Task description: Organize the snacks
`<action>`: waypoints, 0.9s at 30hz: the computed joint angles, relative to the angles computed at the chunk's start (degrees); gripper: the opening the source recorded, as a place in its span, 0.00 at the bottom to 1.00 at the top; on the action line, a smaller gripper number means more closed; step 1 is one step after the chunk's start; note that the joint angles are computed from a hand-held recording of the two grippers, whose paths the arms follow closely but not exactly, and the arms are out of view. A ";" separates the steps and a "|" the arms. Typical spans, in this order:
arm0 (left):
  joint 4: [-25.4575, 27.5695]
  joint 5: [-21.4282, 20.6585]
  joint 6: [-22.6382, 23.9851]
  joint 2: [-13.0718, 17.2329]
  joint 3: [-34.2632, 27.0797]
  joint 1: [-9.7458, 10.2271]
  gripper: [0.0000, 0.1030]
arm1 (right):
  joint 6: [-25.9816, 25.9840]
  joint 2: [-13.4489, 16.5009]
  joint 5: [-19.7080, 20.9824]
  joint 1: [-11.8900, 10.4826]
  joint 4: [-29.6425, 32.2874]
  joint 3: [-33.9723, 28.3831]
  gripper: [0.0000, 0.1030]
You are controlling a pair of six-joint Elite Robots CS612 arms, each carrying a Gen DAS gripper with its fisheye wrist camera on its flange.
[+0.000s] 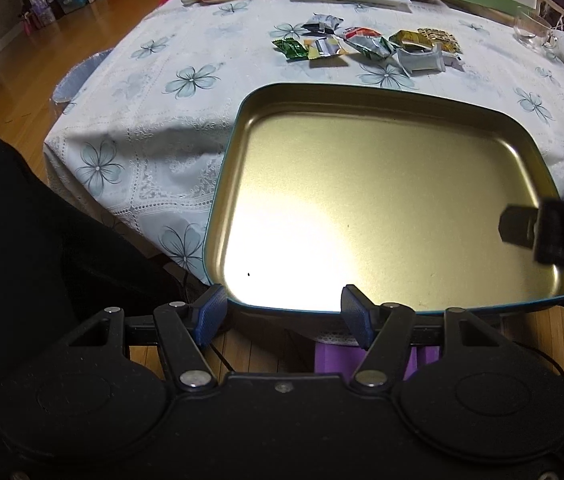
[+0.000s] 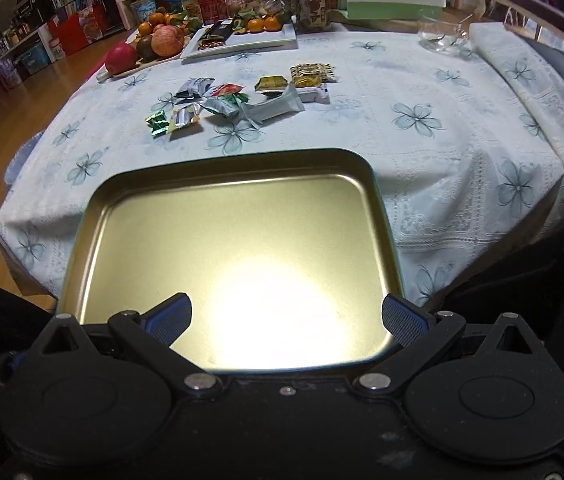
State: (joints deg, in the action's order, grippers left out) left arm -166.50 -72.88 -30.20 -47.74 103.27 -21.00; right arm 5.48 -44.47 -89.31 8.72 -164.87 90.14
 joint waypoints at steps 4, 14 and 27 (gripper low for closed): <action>1.76 -0.46 1.05 0.35 -2.23 0.68 0.64 | -1.93 1.35 -2.69 0.59 2.48 -3.97 1.00; 4.65 -0.61 2.55 3.15 -11.70 3.69 0.64 | 1.10 5.24 11.11 -1.98 1.73 -13.12 1.00; 10.51 -1.69 5.57 11.91 -29.51 7.71 0.65 | -2.44 21.42 -7.49 -1.08 30.89 -46.00 1.00</action>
State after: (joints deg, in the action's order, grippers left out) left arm -155.98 -74.57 -24.63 -35.83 73.76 -13.28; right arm 3.04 -23.05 -96.81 7.63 -133.98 44.14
